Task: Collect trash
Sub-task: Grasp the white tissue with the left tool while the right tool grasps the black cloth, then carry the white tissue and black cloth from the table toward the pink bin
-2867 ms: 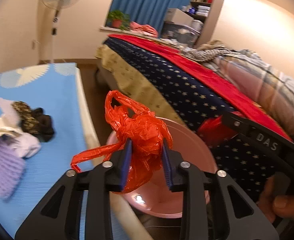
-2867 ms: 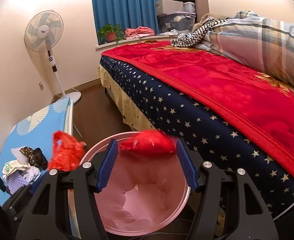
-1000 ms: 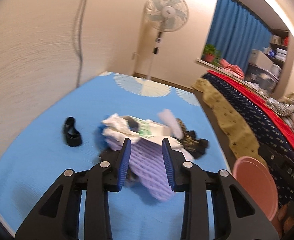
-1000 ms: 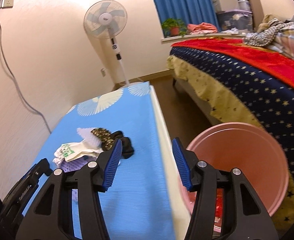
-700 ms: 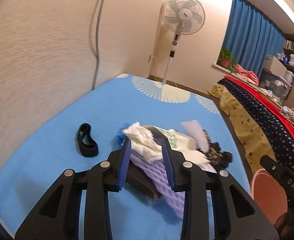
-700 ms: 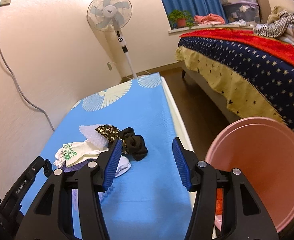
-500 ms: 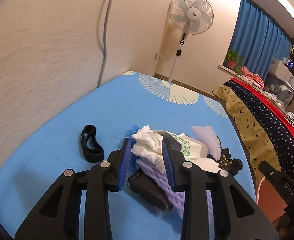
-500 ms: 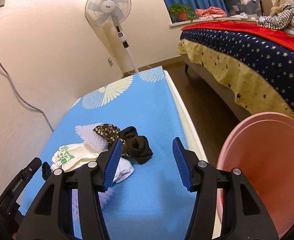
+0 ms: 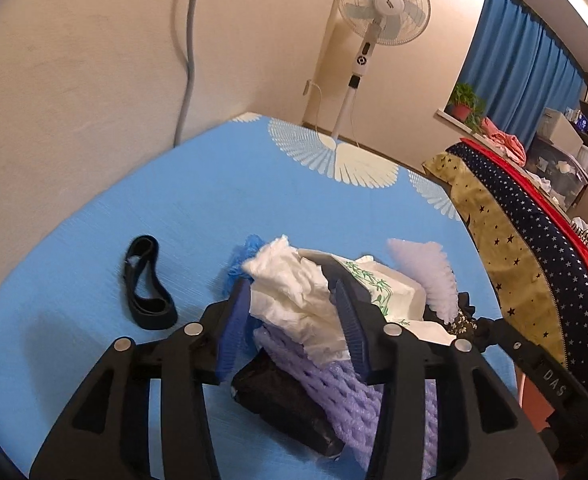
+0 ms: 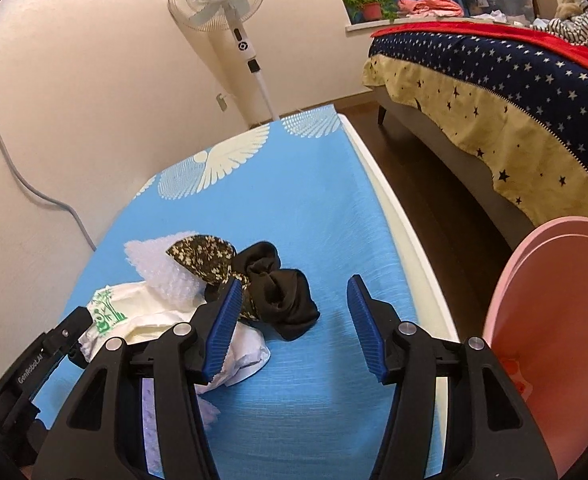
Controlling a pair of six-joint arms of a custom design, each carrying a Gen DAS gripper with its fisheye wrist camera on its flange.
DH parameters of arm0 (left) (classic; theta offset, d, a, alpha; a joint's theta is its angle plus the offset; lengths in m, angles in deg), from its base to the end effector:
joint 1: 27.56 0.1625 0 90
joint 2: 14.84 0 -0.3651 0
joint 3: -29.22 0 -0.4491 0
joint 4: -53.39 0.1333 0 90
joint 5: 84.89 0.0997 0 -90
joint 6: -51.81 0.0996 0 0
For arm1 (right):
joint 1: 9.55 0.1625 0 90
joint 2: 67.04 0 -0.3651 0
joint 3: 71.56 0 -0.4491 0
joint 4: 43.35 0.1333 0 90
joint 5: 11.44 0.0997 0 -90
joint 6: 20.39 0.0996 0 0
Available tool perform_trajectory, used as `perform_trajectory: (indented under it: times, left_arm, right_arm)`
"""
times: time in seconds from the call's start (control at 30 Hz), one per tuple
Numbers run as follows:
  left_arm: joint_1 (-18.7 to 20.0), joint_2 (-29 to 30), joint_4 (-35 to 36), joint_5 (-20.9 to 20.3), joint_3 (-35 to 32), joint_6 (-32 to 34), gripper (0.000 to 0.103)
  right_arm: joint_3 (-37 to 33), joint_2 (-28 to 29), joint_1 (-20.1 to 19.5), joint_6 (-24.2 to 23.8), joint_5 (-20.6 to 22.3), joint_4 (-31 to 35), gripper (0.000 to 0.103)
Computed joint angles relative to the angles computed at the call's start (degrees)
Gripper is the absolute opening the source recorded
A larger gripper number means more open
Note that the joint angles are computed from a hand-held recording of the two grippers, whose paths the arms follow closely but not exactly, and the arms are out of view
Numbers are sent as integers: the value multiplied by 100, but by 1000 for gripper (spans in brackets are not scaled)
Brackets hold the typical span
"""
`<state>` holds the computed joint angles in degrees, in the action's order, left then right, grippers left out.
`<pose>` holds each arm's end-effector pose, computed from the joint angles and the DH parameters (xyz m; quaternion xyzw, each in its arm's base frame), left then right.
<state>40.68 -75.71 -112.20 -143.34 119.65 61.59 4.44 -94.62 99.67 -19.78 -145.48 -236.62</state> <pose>-0.0868 -0.7176 0.2727 0.1384 0.8813 -0.4003 0.2096 0.3033 -0.6754 0.0359 -0.0374 -0.8400 0.4779 0.2543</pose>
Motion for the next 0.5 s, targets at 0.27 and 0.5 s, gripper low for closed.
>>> perform_trajectory:
  times: [0.27,0.5]
  left_arm:
    - [13,56,123,84,-21,-64,41]
    - [-29,1,-113,106,51,68,24]
  right_arm:
    - [9,-28,-74,232,109,208,44]
    - [93,-79,-76,172,283,277,10]
